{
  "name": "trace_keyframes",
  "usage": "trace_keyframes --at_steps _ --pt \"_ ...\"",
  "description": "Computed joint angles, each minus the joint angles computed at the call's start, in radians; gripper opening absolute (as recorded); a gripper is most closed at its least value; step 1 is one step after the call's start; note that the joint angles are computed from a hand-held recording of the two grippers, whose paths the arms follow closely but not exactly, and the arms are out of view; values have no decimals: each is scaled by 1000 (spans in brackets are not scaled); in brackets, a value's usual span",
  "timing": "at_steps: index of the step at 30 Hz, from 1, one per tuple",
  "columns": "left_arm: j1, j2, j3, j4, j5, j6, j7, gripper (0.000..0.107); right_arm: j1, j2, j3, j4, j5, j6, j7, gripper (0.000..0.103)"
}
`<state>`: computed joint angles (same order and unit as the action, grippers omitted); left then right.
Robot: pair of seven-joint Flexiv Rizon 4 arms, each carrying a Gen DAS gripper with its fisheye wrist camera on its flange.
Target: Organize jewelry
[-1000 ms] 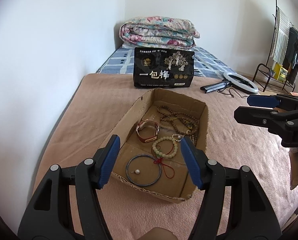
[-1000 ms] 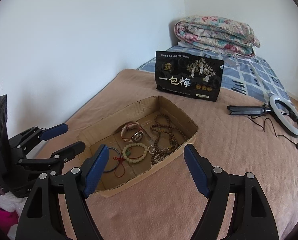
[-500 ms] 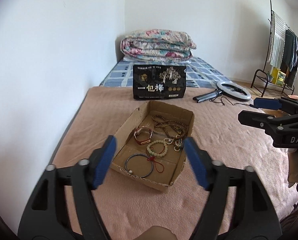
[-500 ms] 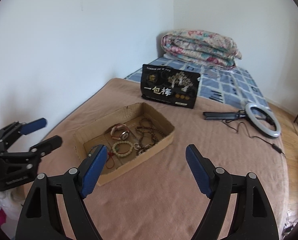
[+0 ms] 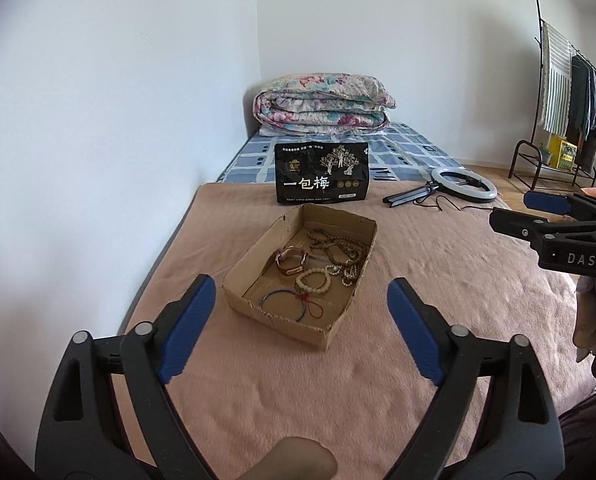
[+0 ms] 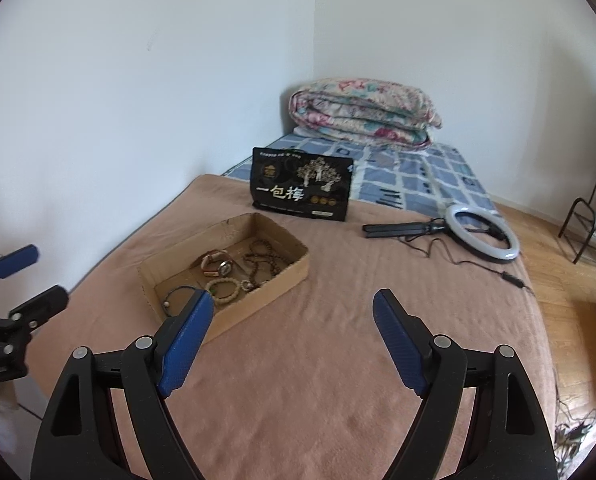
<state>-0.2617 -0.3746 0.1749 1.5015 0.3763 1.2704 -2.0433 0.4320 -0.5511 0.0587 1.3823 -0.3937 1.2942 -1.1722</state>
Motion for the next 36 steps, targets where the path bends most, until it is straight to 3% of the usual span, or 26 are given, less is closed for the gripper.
trace_keyframes --at_steps 5,13,19,23,27,36 --pt "-54 38 45 14 96 -23 -116 99 32 43 -70 87 -60 70 81 83" --pt "-61 84 18 14 228 -89 -237 100 56 77 -141 170 -147 149 219 84" --pt "-36 103 -22 31 256 -101 -259 102 72 80 -177 208 -194 195 300 84" --pt "-31 109 -31 36 277 -113 -278 102 62 75 -155 203 -211 179 279 84" --pt "-25 112 -38 40 287 -123 -292 102 97 79 -213 220 -267 212 324 84" --pt "-14 113 -48 47 291 -118 -296 102 85 77 -202 221 -280 207 339 84"
